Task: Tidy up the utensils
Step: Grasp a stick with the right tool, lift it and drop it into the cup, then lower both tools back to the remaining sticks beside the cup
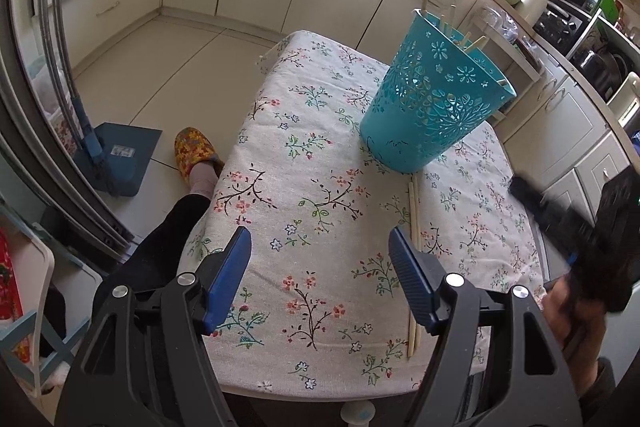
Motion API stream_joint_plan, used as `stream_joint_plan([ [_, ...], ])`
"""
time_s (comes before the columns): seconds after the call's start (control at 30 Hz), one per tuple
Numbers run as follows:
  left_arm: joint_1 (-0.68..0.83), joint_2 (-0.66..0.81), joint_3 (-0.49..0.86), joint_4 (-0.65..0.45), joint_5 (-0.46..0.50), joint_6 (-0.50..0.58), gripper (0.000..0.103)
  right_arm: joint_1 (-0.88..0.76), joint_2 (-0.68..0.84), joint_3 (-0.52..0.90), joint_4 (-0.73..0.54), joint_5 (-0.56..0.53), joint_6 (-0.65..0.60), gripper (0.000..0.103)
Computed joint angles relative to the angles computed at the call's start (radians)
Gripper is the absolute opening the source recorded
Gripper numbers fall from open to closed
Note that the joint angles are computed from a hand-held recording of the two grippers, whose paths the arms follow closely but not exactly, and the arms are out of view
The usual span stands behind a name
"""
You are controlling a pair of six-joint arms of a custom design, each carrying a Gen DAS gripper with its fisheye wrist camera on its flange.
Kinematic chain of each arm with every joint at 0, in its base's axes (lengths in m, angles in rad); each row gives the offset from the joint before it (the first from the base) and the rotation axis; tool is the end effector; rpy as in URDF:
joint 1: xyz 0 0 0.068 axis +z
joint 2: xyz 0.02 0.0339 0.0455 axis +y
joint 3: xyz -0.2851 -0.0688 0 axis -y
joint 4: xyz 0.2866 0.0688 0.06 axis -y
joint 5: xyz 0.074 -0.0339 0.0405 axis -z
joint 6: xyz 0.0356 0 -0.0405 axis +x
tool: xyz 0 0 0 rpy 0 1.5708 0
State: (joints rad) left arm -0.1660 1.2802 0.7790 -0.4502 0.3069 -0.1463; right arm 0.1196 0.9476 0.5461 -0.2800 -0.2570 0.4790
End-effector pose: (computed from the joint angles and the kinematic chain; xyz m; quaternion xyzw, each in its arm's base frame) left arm 0.2755 -0.0571 0.2137 0.0559 0.9407 -0.1906 0.2749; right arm 0.2224 0.0358 0.2199 0.1058 0.8908 0.2363 0.3735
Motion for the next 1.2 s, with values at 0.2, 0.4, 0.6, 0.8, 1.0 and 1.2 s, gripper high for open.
stream_joint_plan([
  [0.2,-0.003,-0.028,-0.018,-0.022,-0.004,0.013,0.069,0.196,0.168,0.002,0.0,0.141,0.04,0.031],
  [0.4,-0.004,-0.05,-0.033,-0.042,-0.006,0.03,0.07,0.227,0.304,0.097,0.028,0.251,0.033,0.031],
  [0.6,-0.007,-0.05,-0.033,-0.05,-0.004,0.04,0.07,0.226,0.385,0.147,0.039,0.305,0.008,0.026],
  [0.8,-0.023,-0.015,-0.027,-0.045,-0.013,0.036,0.07,0.2,0.337,0.087,0.063,0.277,-0.035,0.018],
  [1.0,-0.061,-0.006,-0.024,-0.045,-0.028,0.037,0.07,0.22,0.344,0.099,0.046,0.311,-0.067,0.017],
  [1.2,-0.124,0.028,0.003,-0.028,-0.063,0.039,0.071,0.24,0.279,0.072,-0.02,0.314,-0.154,0.013],
])
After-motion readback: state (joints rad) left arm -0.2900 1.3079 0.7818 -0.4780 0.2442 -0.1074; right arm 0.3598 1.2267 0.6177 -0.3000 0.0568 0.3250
